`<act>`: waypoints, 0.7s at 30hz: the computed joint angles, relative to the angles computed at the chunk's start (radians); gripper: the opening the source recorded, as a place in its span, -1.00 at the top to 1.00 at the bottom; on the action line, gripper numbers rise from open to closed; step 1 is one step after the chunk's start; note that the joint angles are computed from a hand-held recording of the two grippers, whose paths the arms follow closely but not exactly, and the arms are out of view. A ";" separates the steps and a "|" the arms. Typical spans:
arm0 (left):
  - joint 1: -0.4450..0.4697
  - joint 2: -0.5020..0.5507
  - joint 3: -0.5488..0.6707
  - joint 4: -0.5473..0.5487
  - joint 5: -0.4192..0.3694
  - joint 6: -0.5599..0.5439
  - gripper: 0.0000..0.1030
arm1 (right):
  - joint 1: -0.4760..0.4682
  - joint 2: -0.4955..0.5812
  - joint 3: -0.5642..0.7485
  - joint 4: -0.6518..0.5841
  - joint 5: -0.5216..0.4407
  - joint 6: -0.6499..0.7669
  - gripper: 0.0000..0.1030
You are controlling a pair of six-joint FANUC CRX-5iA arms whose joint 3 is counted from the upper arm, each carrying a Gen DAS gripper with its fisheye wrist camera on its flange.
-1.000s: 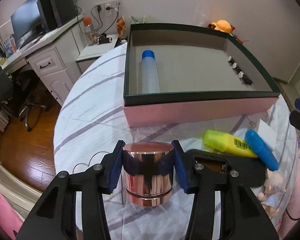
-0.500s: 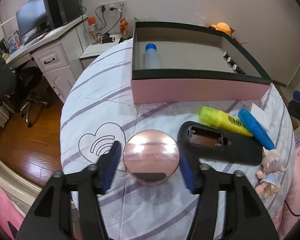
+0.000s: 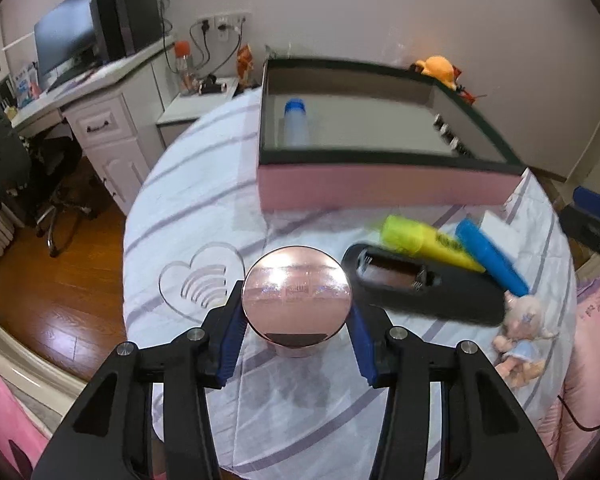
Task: Organize rigid objects
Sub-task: 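Carry the cup with the left gripper into the box beside the bottle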
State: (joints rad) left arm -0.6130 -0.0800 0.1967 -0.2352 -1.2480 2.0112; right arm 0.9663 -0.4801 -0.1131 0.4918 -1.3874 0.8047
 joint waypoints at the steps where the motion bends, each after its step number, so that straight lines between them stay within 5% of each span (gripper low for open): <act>1: -0.004 -0.001 0.007 -0.006 0.002 0.001 0.08 | 0.002 0.000 0.002 0.003 0.000 0.001 -0.60; 10: -0.038 0.063 0.166 -0.061 0.018 -0.007 0.08 | -0.059 0.020 0.040 0.012 0.046 0.042 -0.60; 21: 0.005 0.285 0.409 0.001 -0.002 -0.096 0.08 | -0.249 0.101 0.106 -0.080 0.160 0.168 -0.60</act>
